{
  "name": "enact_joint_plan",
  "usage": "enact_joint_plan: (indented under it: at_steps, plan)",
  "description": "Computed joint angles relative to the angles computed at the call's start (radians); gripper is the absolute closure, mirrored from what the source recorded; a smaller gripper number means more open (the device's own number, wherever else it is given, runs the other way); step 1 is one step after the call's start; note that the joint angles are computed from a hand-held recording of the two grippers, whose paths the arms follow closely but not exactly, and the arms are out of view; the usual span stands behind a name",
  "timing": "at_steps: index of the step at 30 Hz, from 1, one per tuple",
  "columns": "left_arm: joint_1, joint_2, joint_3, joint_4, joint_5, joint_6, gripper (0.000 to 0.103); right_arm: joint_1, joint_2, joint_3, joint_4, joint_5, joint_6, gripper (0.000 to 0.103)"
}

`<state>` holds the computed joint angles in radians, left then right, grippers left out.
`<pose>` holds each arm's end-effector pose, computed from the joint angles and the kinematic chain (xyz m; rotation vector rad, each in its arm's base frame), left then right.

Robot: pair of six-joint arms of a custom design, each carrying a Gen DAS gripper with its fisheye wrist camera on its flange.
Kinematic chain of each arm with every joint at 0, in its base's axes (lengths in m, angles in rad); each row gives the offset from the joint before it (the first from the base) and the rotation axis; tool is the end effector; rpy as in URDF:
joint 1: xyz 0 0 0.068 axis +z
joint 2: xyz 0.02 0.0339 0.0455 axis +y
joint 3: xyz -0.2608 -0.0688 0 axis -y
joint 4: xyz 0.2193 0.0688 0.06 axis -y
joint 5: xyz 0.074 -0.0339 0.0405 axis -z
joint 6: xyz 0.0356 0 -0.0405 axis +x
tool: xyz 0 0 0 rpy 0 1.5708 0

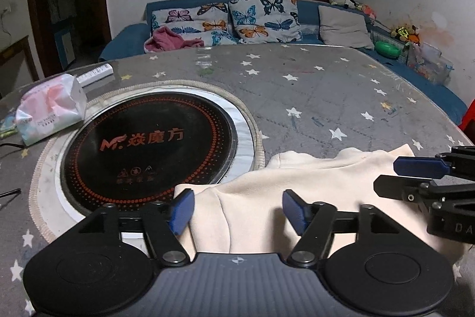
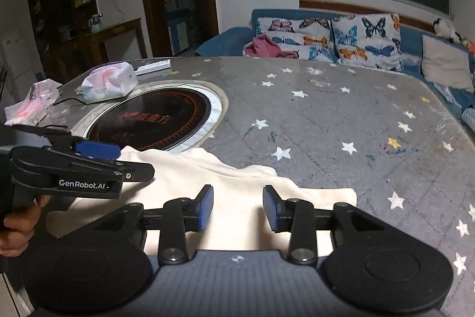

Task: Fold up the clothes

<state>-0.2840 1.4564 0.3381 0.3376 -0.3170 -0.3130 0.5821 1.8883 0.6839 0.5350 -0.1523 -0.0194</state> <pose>0.2111 -0.0501 0.1257 -0.1866 2.2967 0.0693 0.2657 0.1813 0.1103 -0.7533 2.1456 0.4719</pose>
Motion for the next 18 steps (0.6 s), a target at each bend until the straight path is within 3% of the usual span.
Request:
enact_joint_plan:
  at_steps: [10,14,18]
  plan:
    - [-0.059,-0.113,-0.032,-0.088,-0.07,-0.065,0.014,0.031,-0.06,-0.089,0.05,0.03,0.037,0.05]
    - [-0.084,-0.156,-0.05,-0.12,-0.097,-0.095,0.01,0.038,-0.081,-0.119,0.065,0.032,0.056,0.049]
    - [-0.099,-0.203,-0.065,-0.156,-0.12,-0.121,0.005,0.047,-0.105,-0.15,0.084,0.046,0.081,0.039]
